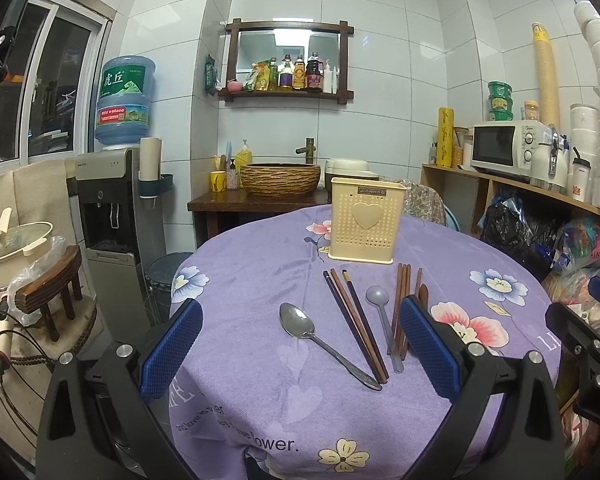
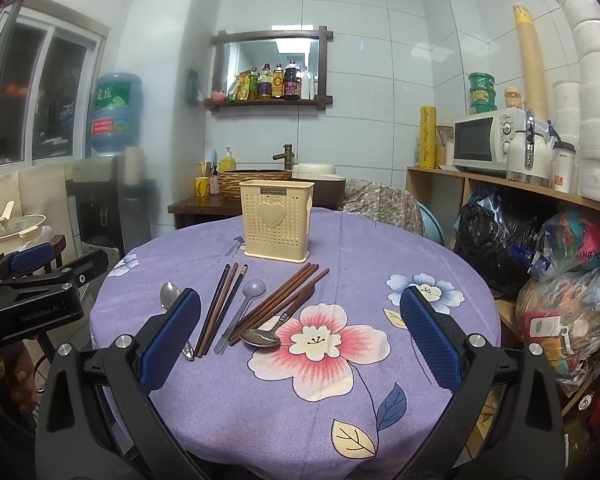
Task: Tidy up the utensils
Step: 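Move the right tool down to the wooden-handled spoon and close on its handle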
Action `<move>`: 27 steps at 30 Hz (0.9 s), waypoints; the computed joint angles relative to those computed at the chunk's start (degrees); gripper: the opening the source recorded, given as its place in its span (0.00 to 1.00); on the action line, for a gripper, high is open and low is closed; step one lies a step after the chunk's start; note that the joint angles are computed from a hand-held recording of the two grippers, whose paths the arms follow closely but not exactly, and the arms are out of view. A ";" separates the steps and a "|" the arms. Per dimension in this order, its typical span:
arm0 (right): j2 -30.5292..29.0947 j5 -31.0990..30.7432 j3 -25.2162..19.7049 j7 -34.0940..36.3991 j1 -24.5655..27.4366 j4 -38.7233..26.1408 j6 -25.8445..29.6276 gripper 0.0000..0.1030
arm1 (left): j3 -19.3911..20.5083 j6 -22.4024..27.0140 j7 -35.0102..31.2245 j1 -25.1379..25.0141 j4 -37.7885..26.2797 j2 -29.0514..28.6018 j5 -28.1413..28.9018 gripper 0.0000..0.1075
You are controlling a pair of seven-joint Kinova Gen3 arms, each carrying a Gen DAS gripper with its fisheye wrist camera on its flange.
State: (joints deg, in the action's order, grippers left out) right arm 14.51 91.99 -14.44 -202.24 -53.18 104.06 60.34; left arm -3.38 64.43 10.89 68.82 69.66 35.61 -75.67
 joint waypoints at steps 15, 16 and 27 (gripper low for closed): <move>2.25 -12.41 4.15 12.33 5.92 -6.51 -12.35 0.95 | 1.79 -6.13 -12.03 -8.27 -4.37 0.50 14.96 0.91; 2.41 -13.29 4.70 13.16 6.51 -6.95 -13.59 0.95 | 1.60 -6.74 -13.08 -8.78 -4.55 0.43 16.29 0.91; 5.51 -24.26 9.45 27.81 9.22 -13.06 -18.01 0.95 | 1.63 -11.49 -27.06 -14.83 -8.48 1.06 29.81 0.71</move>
